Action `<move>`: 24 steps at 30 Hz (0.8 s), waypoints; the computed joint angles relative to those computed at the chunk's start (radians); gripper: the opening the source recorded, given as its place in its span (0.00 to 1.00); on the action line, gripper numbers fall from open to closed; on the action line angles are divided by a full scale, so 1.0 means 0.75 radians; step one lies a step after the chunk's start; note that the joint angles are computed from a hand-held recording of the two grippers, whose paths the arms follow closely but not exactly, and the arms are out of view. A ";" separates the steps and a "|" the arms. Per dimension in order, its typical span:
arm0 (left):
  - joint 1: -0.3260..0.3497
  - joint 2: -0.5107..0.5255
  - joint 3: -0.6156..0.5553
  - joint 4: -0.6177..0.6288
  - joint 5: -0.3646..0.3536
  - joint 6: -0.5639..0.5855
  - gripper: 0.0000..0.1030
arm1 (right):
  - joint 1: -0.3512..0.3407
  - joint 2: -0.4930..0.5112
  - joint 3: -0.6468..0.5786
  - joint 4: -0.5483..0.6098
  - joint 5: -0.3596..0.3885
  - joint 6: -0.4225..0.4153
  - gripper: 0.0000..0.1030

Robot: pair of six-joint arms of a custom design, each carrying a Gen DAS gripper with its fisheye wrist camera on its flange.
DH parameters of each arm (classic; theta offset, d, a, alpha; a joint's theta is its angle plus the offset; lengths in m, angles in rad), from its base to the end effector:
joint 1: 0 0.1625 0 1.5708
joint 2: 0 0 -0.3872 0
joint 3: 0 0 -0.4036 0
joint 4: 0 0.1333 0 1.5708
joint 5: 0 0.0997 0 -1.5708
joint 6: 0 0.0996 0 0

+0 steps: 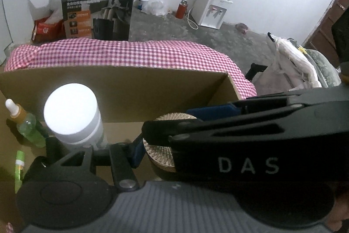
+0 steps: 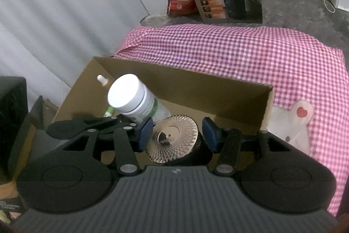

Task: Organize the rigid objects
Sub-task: 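Carry the gold jar with both grippers and lower it into the box, then open both grippers to release the jar and withdraw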

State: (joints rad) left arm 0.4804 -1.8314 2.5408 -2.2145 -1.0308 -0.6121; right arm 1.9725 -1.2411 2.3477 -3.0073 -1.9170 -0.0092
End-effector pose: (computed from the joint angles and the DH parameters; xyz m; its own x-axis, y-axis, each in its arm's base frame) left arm -0.1811 -0.3024 0.1819 -0.8084 0.3703 -0.4576 0.5137 0.8234 -0.2410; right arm 0.2600 -0.3575 0.1116 -0.9053 -0.2746 0.3240 -0.3782 0.8683 -0.3210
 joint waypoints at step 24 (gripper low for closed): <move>-0.285 -0.341 0.063 0.281 0.050 -0.077 0.79 | 0.109 -0.190 0.186 -0.279 0.002 0.012 0.65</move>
State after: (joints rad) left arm 0.2664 -2.0876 2.5878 -2.0041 -0.9932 -0.6696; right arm 2.0543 -1.3839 2.4873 -3.2166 -1.9156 -0.0001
